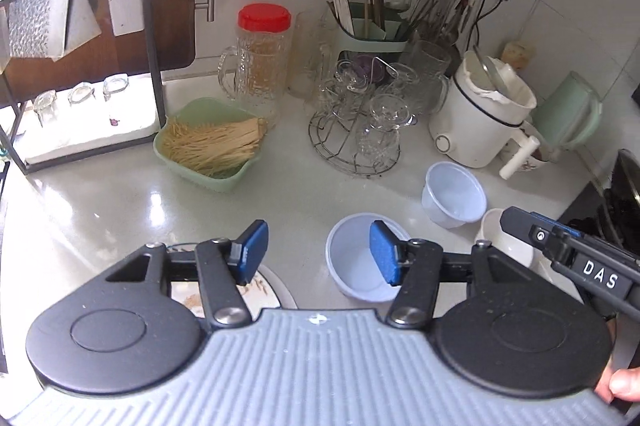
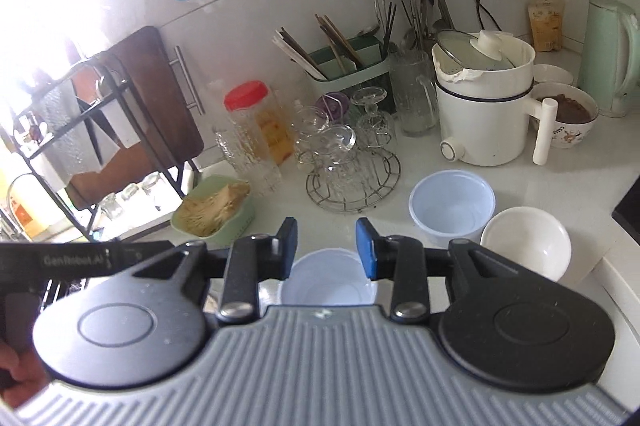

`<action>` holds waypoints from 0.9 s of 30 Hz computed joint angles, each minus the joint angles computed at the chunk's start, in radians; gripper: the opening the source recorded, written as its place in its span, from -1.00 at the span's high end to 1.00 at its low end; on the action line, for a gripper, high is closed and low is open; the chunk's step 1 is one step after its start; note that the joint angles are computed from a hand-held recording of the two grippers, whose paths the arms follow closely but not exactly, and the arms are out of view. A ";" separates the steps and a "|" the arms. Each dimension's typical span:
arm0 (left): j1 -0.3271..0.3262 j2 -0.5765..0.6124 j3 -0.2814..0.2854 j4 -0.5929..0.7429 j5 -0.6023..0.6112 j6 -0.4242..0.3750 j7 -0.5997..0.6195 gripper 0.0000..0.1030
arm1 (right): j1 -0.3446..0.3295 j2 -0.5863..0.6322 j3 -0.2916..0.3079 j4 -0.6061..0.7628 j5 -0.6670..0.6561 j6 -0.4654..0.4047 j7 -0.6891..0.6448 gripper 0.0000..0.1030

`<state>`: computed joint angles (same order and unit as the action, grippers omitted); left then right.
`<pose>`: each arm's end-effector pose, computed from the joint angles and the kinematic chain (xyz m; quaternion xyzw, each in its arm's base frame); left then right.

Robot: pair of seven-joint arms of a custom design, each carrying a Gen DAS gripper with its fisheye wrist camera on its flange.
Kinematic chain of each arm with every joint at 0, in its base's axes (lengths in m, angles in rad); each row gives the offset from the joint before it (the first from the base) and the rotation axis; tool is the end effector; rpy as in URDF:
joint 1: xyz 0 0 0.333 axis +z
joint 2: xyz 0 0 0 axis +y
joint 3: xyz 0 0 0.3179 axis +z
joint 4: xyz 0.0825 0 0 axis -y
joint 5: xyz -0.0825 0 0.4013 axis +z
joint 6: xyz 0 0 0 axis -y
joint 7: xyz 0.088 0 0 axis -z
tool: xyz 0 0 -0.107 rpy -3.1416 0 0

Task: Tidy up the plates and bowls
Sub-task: 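Open both grippers and lift them off the light blue bowl, then move both grippers toward the white plastic bowl by the rice cooker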

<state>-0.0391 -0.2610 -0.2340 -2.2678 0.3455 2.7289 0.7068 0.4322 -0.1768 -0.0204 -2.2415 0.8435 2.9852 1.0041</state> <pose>0.5082 -0.1641 0.5378 -0.7499 0.5474 -0.3005 0.2183 0.5207 0.1696 0.5272 -0.6839 0.5585 -0.1524 0.4441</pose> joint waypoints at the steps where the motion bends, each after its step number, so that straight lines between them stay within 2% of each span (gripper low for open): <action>1: -0.007 -0.016 0.011 -0.018 -0.014 0.010 0.016 -0.22 | -0.002 -0.009 0.010 -0.007 -0.008 0.007 0.021 0.30; 6: -0.020 -0.079 0.043 -0.089 -0.078 0.050 0.107 -0.22 | -0.005 -0.053 0.050 -0.060 -0.125 0.049 0.157 0.30; 8: -0.025 -0.095 0.057 -0.106 -0.105 0.061 0.166 -0.22 | -0.029 -0.069 0.077 -0.085 -0.208 0.060 0.250 0.30; 11: -0.030 -0.116 0.073 -0.128 -0.149 0.081 0.241 -0.22 | -0.087 -0.096 0.132 -0.125 -0.330 0.075 0.407 0.30; 14: -0.028 -0.119 0.076 -0.141 -0.180 0.098 0.299 -0.22 | -0.182 -0.123 0.214 -0.159 -0.467 0.075 0.571 0.30; 18: -0.061 -0.108 0.099 -0.150 -0.262 0.121 0.390 -0.22 | -0.288 -0.167 0.305 -0.203 -0.603 0.069 0.746 0.30; 21: -0.064 -0.085 0.088 -0.138 -0.294 0.110 0.418 -0.22 | -0.277 -0.188 0.290 -0.231 -0.645 0.053 0.784 0.30; 23: -0.064 -0.063 0.080 -0.126 -0.311 0.109 0.422 -0.22 | -0.253 -0.188 0.257 -0.239 -0.664 0.042 0.786 0.30; 27: -0.031 0.013 0.027 -0.076 -0.261 0.112 0.353 -0.22 | -0.201 -0.148 0.169 -0.227 -0.687 0.043 0.787 0.30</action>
